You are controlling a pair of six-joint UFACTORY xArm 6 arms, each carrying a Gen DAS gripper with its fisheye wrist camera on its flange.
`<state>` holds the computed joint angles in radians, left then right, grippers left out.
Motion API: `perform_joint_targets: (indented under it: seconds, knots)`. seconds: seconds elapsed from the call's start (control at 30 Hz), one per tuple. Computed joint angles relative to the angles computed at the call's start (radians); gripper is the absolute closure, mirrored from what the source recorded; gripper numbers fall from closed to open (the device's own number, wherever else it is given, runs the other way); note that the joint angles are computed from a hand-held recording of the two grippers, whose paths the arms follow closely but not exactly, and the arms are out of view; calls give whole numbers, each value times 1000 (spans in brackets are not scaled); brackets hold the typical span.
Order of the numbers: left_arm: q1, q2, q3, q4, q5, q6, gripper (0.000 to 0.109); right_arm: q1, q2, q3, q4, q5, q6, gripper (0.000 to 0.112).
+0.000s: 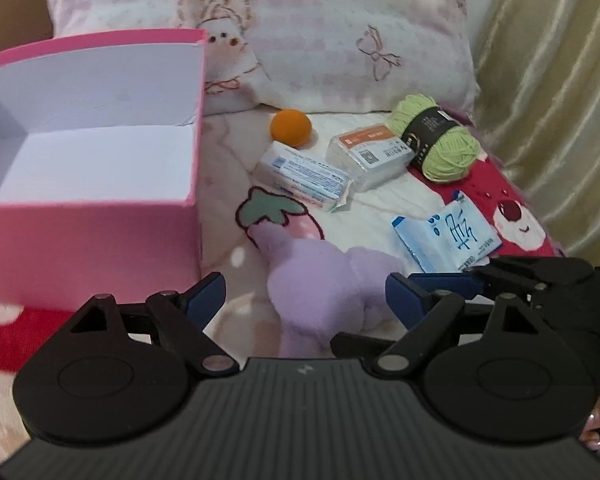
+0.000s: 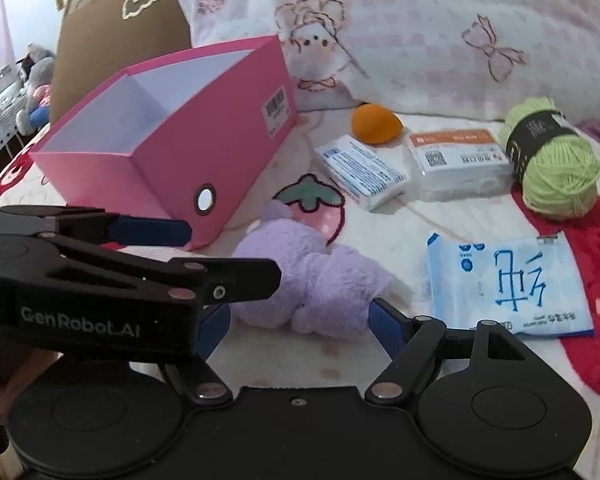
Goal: Organize objects
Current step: 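Close the left gripper on the purple plush toy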
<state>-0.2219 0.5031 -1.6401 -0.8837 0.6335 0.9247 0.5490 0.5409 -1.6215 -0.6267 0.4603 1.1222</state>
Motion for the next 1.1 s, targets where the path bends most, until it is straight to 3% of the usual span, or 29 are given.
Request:
perform_joint_targets:
  seconds: [0.07,0.13,0.2,0.33,0.47,0.63,0.8,0.93,1.1]
  knots:
    - [1,18,-20,15,3,-14,26,1,4,-3,-21,-9,7,28]
    - [4,36,-37,33,8,-45,41,-2,2,4,-49,-25,23,28]
    - [13,52,-50,36,28,-83,49,-5,0,16,-64,-39,43,27]
    - [38,59,-44,-68,87,-45,63,-13,11,27,-8,-51,57,27]
    - [33,52,-25,-91,85,-24,65,-11,20,6,-61,-25,100,27]
    - [49,57,-31,-120,152,-9,69,30,58,-90,-76,116,-10,29]
    - [56,62,-48,-98,184,-60,71,16,48,-63,-79,92,-5,30]
    - [40,58,-38,-36,146,-111,73,8,56,-56,-63,65,-8,31]
    - [38,46,-14,-51,121,-114,74,5,57,-43,-95,34,18,31]
